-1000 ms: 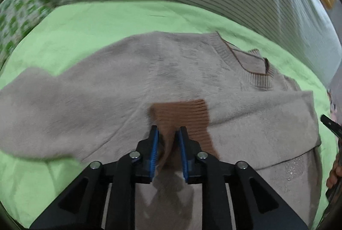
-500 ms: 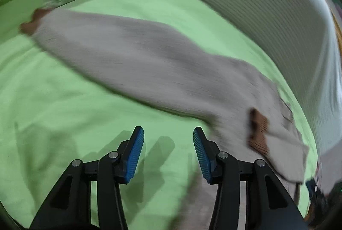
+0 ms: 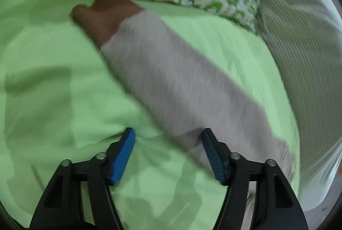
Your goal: Fold small clothes
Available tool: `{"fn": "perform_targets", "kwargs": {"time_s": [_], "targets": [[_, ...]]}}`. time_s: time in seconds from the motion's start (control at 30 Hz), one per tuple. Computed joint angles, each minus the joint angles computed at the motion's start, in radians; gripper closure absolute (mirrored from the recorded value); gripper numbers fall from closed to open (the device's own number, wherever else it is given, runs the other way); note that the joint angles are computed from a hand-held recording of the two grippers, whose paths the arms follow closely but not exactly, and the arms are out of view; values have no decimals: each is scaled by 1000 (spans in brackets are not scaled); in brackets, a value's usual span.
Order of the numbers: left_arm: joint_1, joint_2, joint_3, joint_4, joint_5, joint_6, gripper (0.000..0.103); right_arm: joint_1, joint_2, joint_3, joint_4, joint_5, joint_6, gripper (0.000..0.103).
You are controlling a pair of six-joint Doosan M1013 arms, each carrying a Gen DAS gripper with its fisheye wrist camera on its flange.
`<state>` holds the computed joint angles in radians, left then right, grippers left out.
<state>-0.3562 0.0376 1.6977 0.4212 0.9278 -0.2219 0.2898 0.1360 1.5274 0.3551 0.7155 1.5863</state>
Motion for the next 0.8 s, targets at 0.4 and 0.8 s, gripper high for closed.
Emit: {"fn": "perform_targets", "kwargs": {"time_s": [0.4, 0.8], "targets": [[-82, 108, -224, 247, 185, 167, 97, -28, -54, 53, -6, -53, 32, 58], [-309, 493, -784, -28, 47, 1015, 41, -91, -93, 91, -9, -89, 117, 58]]}}
